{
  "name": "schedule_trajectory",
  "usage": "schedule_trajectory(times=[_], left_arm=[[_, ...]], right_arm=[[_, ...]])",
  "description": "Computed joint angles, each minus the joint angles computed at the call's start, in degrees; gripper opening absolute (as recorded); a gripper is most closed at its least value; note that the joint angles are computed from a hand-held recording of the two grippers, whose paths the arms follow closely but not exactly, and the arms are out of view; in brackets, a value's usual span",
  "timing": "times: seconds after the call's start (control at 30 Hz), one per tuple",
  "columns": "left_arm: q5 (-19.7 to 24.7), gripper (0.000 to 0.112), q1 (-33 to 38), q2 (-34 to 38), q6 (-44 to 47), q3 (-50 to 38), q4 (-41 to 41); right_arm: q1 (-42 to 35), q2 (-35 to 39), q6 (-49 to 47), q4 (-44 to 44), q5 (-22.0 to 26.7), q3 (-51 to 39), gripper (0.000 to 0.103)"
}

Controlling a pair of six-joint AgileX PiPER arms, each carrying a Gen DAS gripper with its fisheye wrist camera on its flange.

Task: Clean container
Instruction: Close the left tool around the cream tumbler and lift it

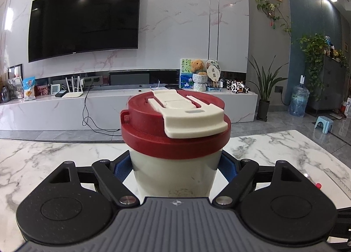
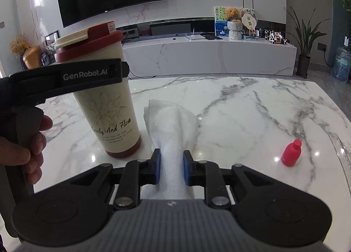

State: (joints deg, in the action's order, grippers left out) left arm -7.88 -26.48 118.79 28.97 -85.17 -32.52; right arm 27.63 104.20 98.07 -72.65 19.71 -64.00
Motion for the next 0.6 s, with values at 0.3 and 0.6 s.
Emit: schedule_trajectory(times=[0.3, 0.6], left_arm=[[-0.65, 0.079, 1.81, -3.61, -25.10, 4.57, 27.70], [-2.42, 0.079, 4.80, -11.21, -54.52, 13.79, 60.45]], right_arm=[[-0.09, 0.01, -0.65, 0.38, -0.14, 0.05, 0.023], [1.61, -2.38, 5.03, -7.39, 1.24, 1.87, 0.023]])
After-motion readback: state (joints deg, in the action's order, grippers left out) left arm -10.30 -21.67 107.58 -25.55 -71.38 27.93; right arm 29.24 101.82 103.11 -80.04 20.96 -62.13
